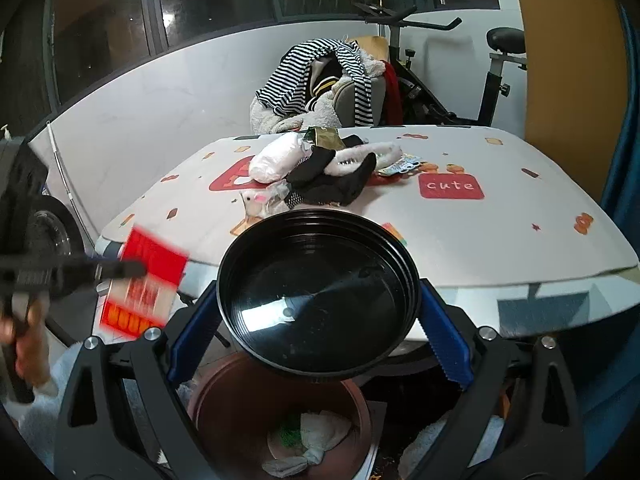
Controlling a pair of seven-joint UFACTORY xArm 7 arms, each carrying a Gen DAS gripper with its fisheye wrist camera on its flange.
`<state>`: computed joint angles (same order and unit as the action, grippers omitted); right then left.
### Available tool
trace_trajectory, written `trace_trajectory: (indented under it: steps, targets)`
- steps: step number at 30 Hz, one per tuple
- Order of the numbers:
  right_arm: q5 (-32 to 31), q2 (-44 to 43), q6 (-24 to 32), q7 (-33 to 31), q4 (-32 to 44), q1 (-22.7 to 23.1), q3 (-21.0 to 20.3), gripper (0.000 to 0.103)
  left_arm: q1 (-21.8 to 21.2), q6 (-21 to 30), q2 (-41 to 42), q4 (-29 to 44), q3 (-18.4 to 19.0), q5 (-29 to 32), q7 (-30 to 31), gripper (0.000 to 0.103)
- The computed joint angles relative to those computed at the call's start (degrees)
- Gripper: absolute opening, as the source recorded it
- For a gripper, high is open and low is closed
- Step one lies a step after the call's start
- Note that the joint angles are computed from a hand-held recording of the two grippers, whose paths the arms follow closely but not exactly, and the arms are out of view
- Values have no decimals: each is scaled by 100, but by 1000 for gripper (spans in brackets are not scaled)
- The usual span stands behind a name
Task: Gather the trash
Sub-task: 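Drop the red box into the bucket with the left gripper while the right gripper carries the black lid, then release the black lid into the brown bucket with the right gripper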
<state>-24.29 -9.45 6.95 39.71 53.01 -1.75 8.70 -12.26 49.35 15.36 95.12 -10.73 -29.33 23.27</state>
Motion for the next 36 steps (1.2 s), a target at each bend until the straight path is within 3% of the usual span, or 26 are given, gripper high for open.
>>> trace_trajectory:
  steps: [4,8,12,13,14,15,19,26,33,36]
  targets:
    - [60,-133,-8,109,-283,-30,37,92,-83,49,-171,-541,42,164,-207,22]
    - [-316,-165,-98,384,-335,-248,230,92,-129,83,-127,-688,56,297,-335,22]
    - [-282,-149,-134,330,-365,-204,211,92,-218,107,-13,-642,42,545,-396,22]
    - [-272,-138,-135,298,-360,-190,205,92,-235,72,-9,-657,45,602,-419,27]
    - [-268,-141,-140,284,-373,-182,204,92,-235,55,-18,-679,42,614,-429,47]
    - [-248,-132,-127,250,-365,-163,196,92,-221,-5,-43,-717,33,562,-436,55]
    - [41,-84,-87,-69,-365,44,49,92,-149,-250,-182,-865,32,349,-382,64]
    - [654,79,68,-899,-285,469,-159,92,-266,-1461,-730,-1487,136,899,-496,86]
    - [780,355,426,-1307,-57,699,-164,92,-352,-3009,-1165,-2262,390,2326,-1586,91]
    - [778,423,520,-1380,-5,782,-183,92,-279,-3373,-1324,-2576,404,2535,-1883,91]
